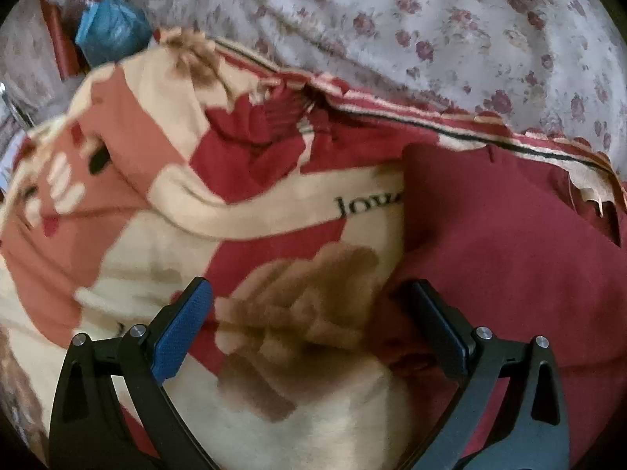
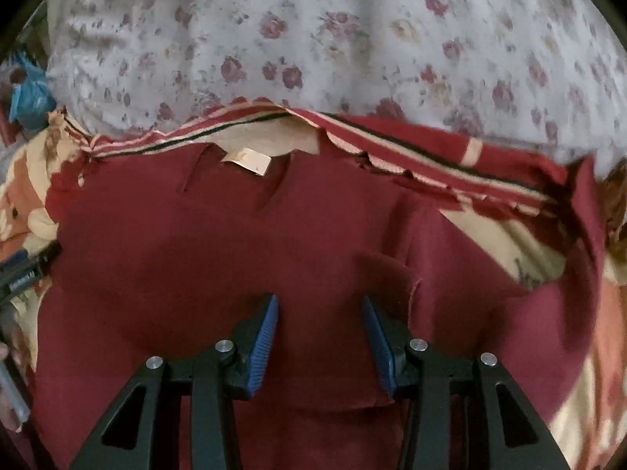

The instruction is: Fold small clothes

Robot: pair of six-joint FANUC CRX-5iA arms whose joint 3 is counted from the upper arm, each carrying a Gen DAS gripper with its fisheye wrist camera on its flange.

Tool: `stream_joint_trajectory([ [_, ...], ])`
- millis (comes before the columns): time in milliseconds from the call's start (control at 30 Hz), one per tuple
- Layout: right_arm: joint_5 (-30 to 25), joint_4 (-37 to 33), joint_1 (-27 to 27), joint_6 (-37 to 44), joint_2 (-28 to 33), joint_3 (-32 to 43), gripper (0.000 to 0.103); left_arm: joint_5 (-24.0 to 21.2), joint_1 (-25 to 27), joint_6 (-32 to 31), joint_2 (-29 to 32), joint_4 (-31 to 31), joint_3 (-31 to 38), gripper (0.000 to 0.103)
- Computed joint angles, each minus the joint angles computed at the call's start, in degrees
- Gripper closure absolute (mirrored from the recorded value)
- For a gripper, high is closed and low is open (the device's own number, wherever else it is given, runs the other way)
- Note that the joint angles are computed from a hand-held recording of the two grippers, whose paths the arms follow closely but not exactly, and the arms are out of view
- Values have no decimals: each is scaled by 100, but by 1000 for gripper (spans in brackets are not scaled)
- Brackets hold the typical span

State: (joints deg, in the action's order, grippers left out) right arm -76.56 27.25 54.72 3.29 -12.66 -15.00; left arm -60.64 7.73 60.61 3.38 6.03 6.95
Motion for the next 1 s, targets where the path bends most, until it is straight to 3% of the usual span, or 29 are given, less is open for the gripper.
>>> stream_joint_trajectory([
  [200, -238, 302, 417, -208, -90, 69, 60, -78, 148, -76, -39, 304, -63, 2],
  [300, -426, -41, 372, 69, 154, 194, 59, -196, 234, -149, -198, 503, -181, 2],
  [400, -452, 179, 498, -96, 119, 88, 59, -359, 340, -349, -392, 791, -299, 2],
  [600, -315, 344, 781, -800, -483, -220, 59, -529, 439, -735, -762, 1341, -573, 2],
  [733, -715, 462, 1054, -1046, -581, -239, 58, -357, 292, -745, -893, 1413, -791, 2],
  [1000, -955, 435, 1246, -1152, -723, -300, 58, -184, 145, -839, -810, 1369, -942, 2],
])
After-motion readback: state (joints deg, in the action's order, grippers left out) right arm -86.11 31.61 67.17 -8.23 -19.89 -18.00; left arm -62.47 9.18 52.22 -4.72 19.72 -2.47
